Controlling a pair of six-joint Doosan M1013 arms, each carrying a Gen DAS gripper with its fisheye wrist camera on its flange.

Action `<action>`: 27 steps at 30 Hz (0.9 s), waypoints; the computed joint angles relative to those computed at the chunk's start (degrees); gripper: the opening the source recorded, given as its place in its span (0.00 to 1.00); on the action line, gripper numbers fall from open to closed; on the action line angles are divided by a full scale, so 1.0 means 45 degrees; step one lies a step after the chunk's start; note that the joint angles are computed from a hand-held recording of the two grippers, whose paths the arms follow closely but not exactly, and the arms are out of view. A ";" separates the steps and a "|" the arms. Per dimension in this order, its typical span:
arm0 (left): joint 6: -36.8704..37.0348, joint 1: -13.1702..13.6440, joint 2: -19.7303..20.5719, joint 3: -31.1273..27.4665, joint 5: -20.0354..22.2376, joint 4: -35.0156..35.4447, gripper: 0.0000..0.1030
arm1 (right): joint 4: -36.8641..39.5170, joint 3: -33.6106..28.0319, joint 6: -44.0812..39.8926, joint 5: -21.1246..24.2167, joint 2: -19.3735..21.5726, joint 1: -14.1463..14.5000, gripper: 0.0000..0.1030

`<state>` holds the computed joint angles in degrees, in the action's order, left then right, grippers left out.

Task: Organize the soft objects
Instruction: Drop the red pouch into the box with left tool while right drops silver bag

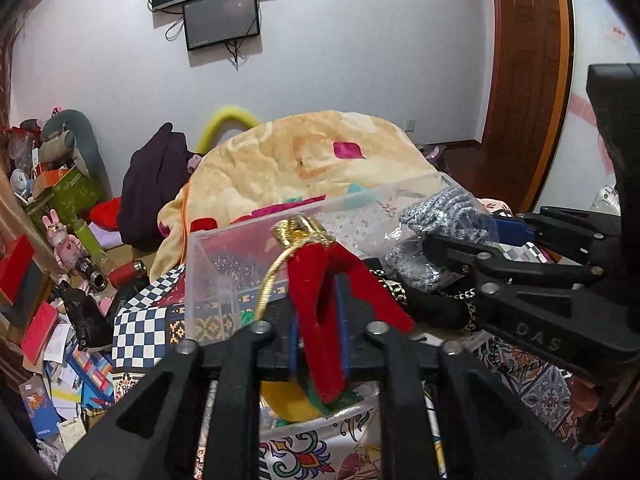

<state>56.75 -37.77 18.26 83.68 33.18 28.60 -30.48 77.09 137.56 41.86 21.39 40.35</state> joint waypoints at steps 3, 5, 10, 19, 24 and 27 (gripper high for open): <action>-0.0290 -0.0068 -0.0023 0.0034 0.0101 0.0378 0.37 | 0.0085 -0.0065 -0.0227 0.0292 0.0039 0.0028 0.38; -0.0373 -0.0113 -0.0093 0.0102 0.0050 0.0550 0.41 | -0.0009 -0.0022 -0.0185 0.0371 -0.0006 0.0056 0.42; -0.1157 -0.0263 -0.0453 0.0483 -0.0267 0.1447 0.51 | -0.0366 0.0273 0.0137 0.0156 -0.0299 0.0122 0.50; -0.2101 -0.0297 -0.1213 0.1101 -0.1133 0.2010 0.58 | -0.2014 0.1059 0.1282 -0.0524 -0.1156 0.0425 0.55; -0.2410 -0.0326 -0.1630 0.1471 -0.1648 0.2076 0.62 | -0.3308 0.1435 0.2075 -0.0624 -0.1531 0.0710 0.60; -0.2409 -0.0307 -0.1877 0.1728 -0.1960 0.1893 0.66 | -0.4172 0.1756 0.2660 -0.0666 -0.1724 0.0873 0.69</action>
